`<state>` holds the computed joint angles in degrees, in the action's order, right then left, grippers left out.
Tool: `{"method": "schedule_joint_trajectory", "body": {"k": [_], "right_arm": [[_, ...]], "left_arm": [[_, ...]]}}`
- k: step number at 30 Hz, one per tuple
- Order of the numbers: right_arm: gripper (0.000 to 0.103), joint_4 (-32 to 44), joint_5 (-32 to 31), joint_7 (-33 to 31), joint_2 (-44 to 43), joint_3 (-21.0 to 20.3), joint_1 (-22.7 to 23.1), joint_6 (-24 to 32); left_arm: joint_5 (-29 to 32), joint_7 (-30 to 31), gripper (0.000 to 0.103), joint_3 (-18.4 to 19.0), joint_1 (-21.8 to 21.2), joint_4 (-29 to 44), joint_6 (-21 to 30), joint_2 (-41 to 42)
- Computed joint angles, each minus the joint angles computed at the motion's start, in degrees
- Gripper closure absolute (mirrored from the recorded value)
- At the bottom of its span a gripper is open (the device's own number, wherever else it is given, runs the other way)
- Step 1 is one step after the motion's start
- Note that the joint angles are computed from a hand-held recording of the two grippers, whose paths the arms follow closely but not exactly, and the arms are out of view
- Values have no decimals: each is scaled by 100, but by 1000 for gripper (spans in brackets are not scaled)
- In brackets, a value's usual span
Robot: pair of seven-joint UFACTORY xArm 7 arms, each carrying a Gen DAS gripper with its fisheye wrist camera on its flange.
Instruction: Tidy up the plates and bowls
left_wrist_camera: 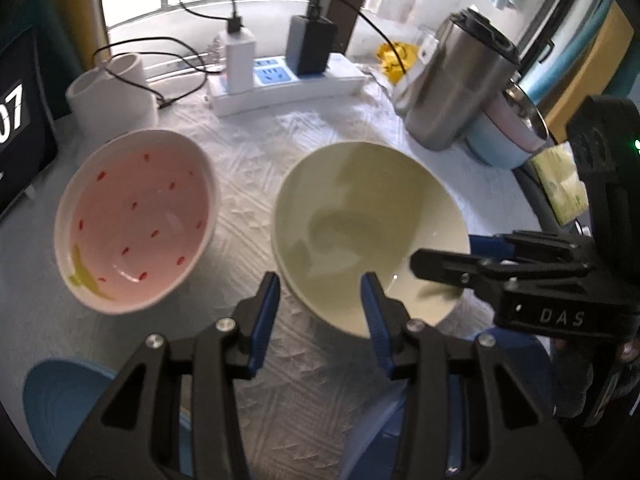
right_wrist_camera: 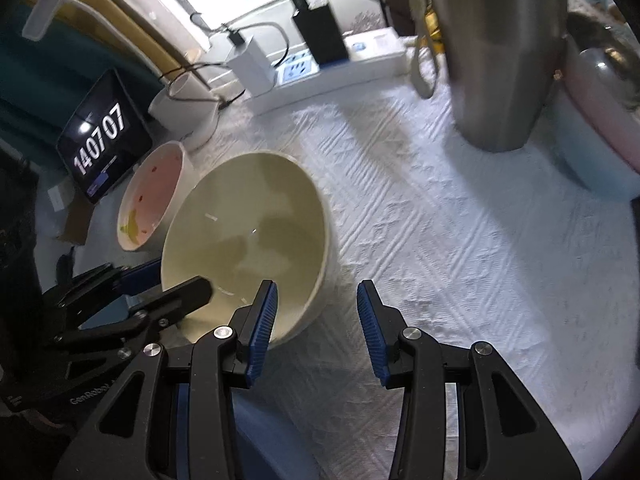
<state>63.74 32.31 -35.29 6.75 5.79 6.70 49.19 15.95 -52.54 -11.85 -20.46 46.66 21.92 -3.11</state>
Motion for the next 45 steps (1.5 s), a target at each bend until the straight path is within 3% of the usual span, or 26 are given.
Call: {"method": "schedule_joint_trajectory", "body": {"k": [3,11,20,27,33,45], "right_arm": [[63,16,43,-160,15,34,10,83],[72,-267,-75,-189,-179,28,122,-501],[76,-621,315,-547,-511,-2,196,-1144],[76,-865,795,-893,-812,-71,301,-1482],[76,-996,976,-1039,-1060,-167,390,-1513],[76,-1380,1055,-1091,-1657,-365,579,-1535]], "left_arm": [[199,-40,60,-18,-4,88,113,51],[736,-369,65,-29,-13,52,54,3],[2227,-1585,66,-250,131,53,123,-227],[2856,-2175,65,-387,194,37,217,-458],[3126,-2417,66,-527,233,0,357,-672],[3111,-2549,65,-827,315,-200,473,-1165]]}}
